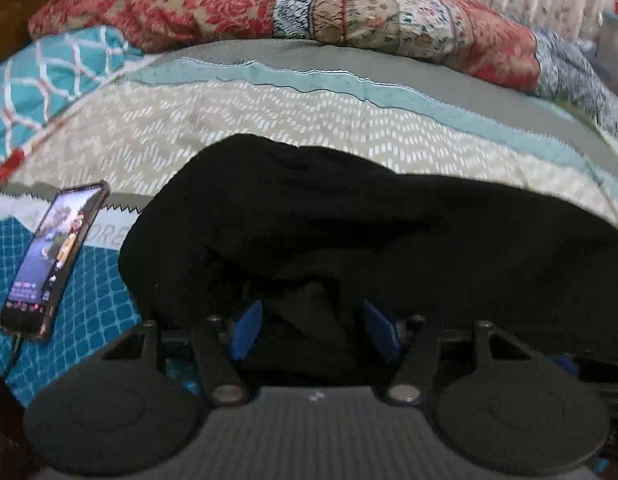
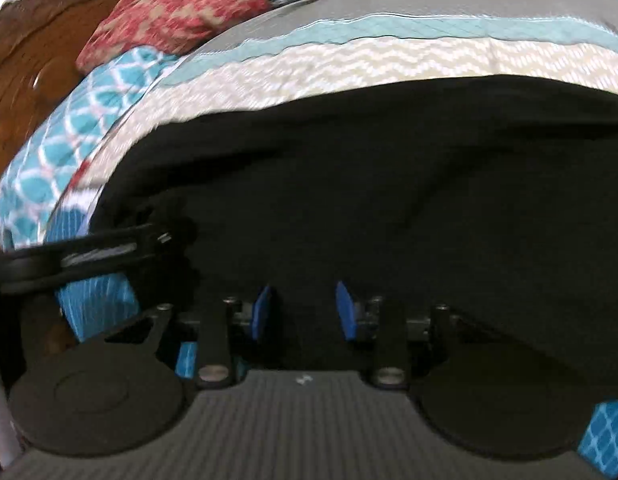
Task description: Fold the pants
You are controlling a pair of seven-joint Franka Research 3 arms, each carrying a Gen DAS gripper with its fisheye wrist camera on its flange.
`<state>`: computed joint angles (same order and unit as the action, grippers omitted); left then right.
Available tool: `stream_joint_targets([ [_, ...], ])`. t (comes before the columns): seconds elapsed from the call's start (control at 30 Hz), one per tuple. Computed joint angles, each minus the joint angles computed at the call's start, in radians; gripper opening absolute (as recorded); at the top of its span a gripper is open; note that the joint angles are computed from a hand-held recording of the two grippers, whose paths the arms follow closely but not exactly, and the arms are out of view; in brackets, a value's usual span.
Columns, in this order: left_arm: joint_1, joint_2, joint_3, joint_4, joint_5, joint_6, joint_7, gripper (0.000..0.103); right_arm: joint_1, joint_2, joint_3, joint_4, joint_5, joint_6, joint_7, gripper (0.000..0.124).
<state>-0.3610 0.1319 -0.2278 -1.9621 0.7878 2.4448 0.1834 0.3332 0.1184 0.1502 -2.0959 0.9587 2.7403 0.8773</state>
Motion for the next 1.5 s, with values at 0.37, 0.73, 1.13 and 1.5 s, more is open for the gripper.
stream_joint_targets([
  [0.37,-0.021,0.033,-0.007,0.072,-0.055,-0.11,0.065,0.062,-0.029,-0.044,-0.028,-0.015,0.168,-0.07,-0.002,0.043],
  [0.73,-0.069,0.074,-0.015,0.178,-0.038,-0.179,0.091,0.076,-0.047,-0.148,-0.083,-0.152,0.259,0.172,0.023,0.044],
  [1.13,-0.122,0.151,-0.012,0.259,-0.099,-0.256,0.181,0.077,-0.063,-0.164,-0.105,-0.228,0.107,0.139,0.233,0.051],
  [1.5,-0.129,0.162,-0.006,0.275,-0.115,-0.27,0.199,0.079,-0.061,-0.192,-0.121,-0.247,0.196,0.133,0.148,0.064],
])
